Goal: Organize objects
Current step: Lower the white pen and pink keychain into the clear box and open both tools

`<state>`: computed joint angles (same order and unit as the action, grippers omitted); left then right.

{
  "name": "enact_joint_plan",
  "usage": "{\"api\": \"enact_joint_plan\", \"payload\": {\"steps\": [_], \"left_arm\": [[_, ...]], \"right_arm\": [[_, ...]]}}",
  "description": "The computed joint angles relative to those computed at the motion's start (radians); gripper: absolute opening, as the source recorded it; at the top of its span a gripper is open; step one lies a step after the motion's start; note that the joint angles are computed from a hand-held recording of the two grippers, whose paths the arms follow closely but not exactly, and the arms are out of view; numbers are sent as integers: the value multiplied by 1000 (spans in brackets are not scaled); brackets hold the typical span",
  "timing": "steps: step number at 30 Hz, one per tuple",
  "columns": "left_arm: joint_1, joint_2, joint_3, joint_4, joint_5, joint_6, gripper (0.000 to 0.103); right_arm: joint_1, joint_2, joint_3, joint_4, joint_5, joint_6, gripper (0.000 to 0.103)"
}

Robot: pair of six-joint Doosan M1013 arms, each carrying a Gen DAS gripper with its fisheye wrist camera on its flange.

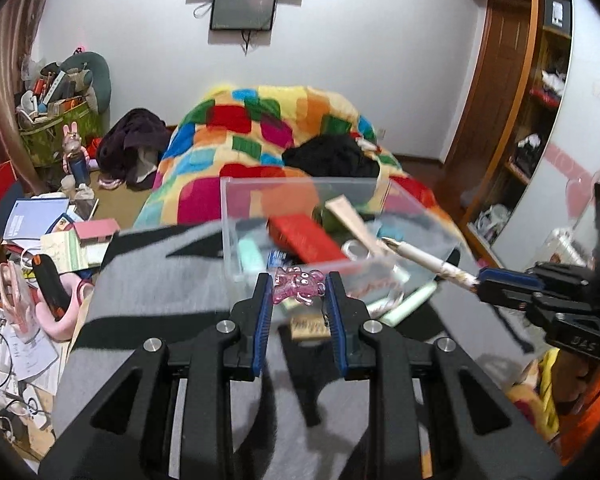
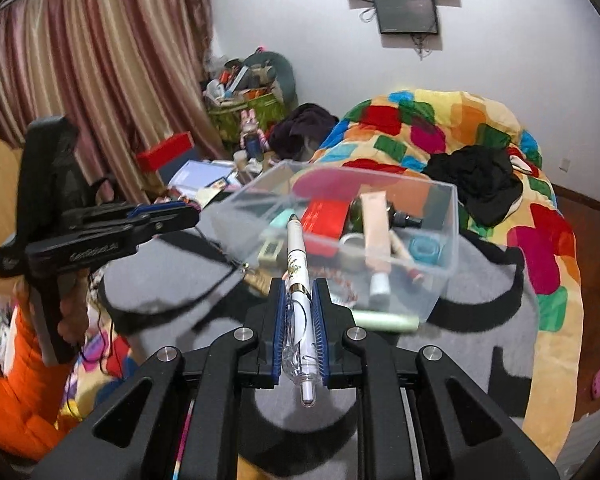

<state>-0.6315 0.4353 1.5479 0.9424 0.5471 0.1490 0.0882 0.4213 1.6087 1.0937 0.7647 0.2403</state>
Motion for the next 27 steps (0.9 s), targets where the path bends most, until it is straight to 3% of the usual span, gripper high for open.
{"api": "enact_joint_plan", "payload": {"steps": [8,15,27], "left_arm": [[9,2,-42,96,4,-78,26],[31,26,-86,106,41,-105,26],[73,115,-145,-181,46,130,26]], "right_arm": [[2,42,-70,16,-13,105,12],[15,95,-148,-27,-26,201,12],[50,178,-248,-240,-14,349,12]]}}
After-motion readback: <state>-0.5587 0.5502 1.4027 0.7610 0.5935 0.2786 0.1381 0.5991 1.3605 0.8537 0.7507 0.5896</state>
